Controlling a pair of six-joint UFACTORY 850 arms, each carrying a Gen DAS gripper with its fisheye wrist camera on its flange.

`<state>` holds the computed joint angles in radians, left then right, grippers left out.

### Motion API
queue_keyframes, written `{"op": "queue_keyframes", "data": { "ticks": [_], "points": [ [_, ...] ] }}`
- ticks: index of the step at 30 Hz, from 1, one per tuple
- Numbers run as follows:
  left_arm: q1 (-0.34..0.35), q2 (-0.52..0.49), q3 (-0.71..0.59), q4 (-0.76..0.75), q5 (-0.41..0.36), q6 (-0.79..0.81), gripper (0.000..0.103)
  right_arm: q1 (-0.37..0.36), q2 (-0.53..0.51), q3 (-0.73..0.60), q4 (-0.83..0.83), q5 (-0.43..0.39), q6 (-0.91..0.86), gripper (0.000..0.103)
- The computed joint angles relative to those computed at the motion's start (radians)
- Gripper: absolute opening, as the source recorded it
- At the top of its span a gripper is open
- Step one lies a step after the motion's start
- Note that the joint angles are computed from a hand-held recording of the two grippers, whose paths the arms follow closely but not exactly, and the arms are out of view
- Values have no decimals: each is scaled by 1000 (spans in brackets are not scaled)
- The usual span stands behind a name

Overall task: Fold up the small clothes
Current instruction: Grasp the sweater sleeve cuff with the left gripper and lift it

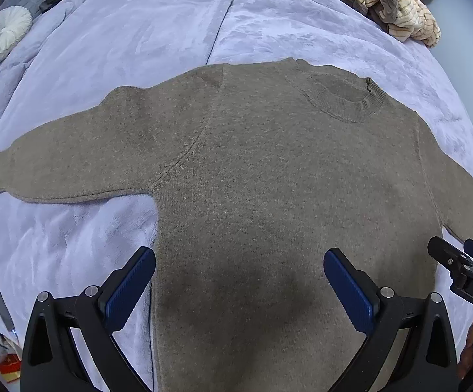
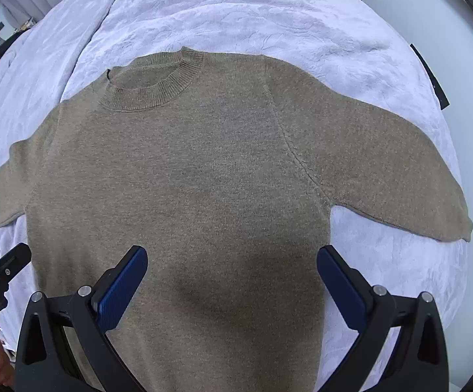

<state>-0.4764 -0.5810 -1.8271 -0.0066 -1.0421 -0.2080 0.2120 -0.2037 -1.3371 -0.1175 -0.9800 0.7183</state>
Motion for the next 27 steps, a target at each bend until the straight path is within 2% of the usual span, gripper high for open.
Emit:
{"op": "queue_keyframes", "data": {
  "ticks": [14, 18, 19, 22, 27],
  "points": [
    [8, -18, 1, -31, 20, 15, 103, -3, -32, -12, 4, -7, -3, 103],
    [22, -16, 17, -55, 36, 29, 103, -8, -24, 2, 40, 41, -13, 103],
    [31, -11, 28, -68, 48, 36, 103, -11, -16, 12, 76, 80, -37, 103],
    [61, 2, 64, -100, 80, 50, 103, -17, -11, 26, 164, 128, -92, 103],
    [145, 26, 134, -122, 154, 49, 103, 25, -49, -6, 175, 119, -106, 103]
  ]
}}
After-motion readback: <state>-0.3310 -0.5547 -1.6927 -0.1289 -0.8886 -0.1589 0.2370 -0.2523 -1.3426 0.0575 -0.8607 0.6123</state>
